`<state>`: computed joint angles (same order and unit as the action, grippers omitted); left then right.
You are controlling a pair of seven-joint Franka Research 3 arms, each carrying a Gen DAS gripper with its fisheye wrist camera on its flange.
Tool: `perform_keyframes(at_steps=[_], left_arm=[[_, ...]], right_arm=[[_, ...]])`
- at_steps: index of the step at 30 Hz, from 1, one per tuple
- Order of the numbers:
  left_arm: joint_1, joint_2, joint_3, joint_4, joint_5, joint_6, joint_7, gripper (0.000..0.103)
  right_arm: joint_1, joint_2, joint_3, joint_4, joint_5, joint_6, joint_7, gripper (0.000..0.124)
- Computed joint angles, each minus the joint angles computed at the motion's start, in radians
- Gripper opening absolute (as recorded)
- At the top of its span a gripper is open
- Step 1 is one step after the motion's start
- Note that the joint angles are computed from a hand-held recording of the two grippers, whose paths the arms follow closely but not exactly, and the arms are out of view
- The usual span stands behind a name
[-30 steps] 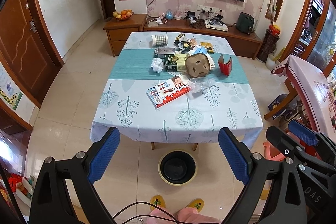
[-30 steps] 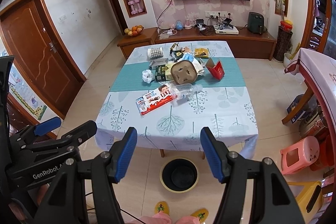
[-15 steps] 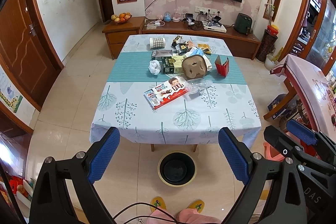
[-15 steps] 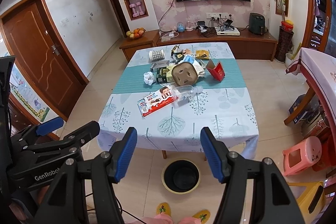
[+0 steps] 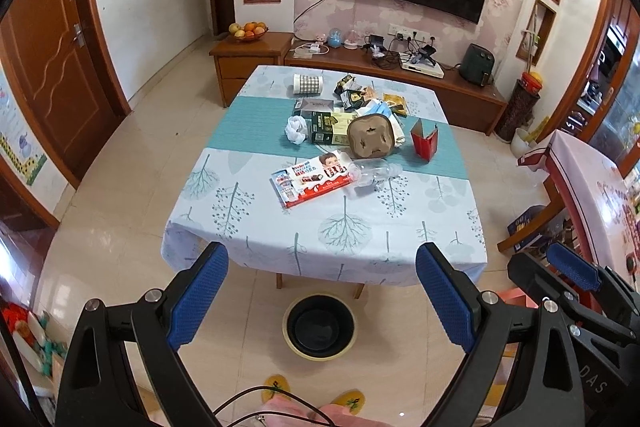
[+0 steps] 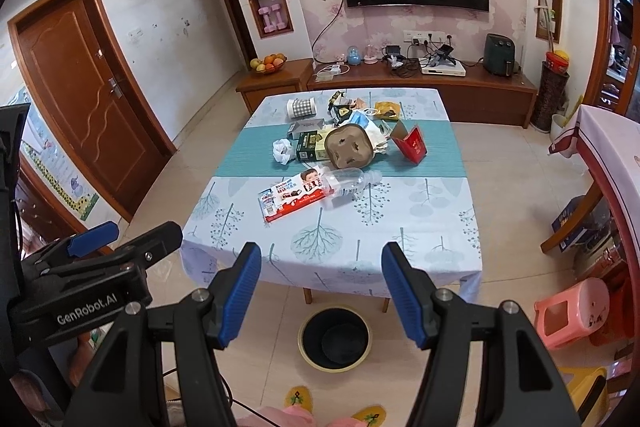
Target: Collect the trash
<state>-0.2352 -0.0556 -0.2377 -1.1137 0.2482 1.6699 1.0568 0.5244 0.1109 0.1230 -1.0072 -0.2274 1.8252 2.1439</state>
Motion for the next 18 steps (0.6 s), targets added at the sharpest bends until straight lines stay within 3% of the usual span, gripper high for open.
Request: perform_keyframes(at_steps=[10, 18], left_arm=[[-0.013, -0.007, -0.011, -0.037, 0.026, 0.017, -0.064, 0.094], [0.012, 0.046, 0.016, 0.005, 0.003, 0.065, -0.019, 0.094]], right_arm=[[-0.061, -0.052, 0.000, -0.101, 0.095, 0.061, -0.052, 0.063], [-0.048, 0.040, -0.010, 0.015, 0.077, 0.017, -0.028, 0.063]])
